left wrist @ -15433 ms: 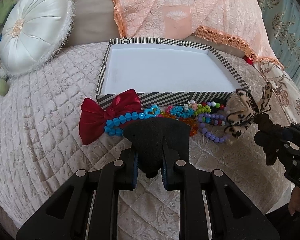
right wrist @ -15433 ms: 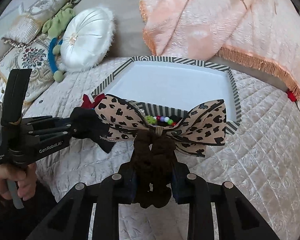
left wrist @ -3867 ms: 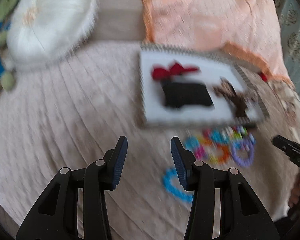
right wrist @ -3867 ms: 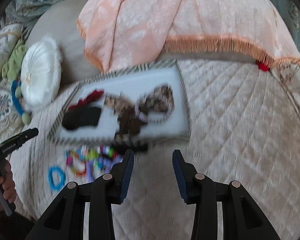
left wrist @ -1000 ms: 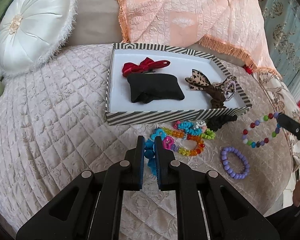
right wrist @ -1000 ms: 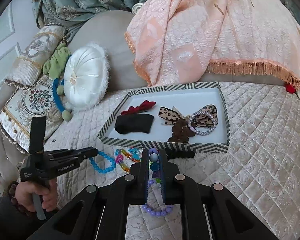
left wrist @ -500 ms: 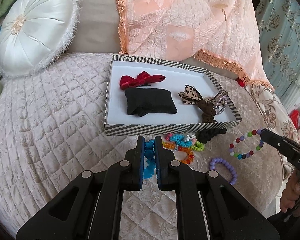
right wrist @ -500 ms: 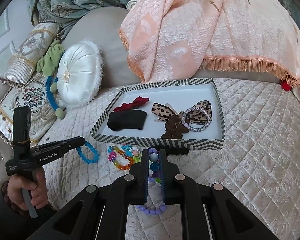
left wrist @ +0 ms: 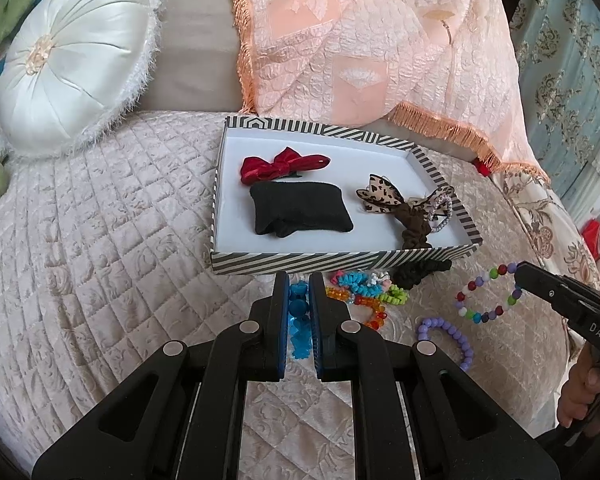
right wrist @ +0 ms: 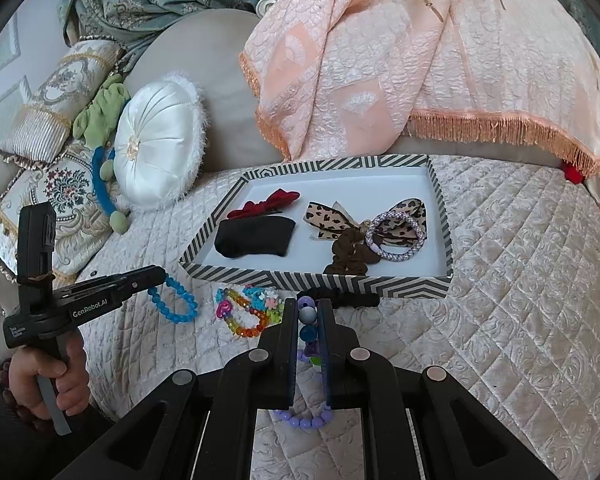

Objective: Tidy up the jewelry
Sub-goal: 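Lift blue bracelet with left tool while right tool lifts multicolour bracelet toward tray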

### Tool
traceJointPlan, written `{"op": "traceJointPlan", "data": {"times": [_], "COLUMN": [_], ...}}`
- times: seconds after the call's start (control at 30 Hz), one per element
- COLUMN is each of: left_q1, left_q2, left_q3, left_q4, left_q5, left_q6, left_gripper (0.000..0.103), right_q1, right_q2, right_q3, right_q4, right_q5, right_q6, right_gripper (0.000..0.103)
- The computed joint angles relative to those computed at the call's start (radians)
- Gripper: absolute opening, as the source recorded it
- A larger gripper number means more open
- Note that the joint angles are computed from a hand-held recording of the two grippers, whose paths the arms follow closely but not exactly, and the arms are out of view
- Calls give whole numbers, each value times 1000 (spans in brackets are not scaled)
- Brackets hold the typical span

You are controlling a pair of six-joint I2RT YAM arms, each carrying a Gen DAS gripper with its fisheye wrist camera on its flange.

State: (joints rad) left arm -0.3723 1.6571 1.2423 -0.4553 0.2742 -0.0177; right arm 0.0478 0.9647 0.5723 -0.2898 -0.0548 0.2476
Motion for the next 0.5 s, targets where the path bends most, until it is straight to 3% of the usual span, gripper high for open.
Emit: {"op": "traceJointPlan", "data": {"times": [0.5], "left_q1": [-1], "left_q2": [8], "left_q3": [6], "left_q4": [-5], "left_q5": [-1], "left_q6": [1], "left_gripper": [8], "right_q1": [13], "right_q2": [15], "right_q3": [0], "right_q4": [15], "right_q5": [13], "right_q6": [9], "right_gripper": [8]}}
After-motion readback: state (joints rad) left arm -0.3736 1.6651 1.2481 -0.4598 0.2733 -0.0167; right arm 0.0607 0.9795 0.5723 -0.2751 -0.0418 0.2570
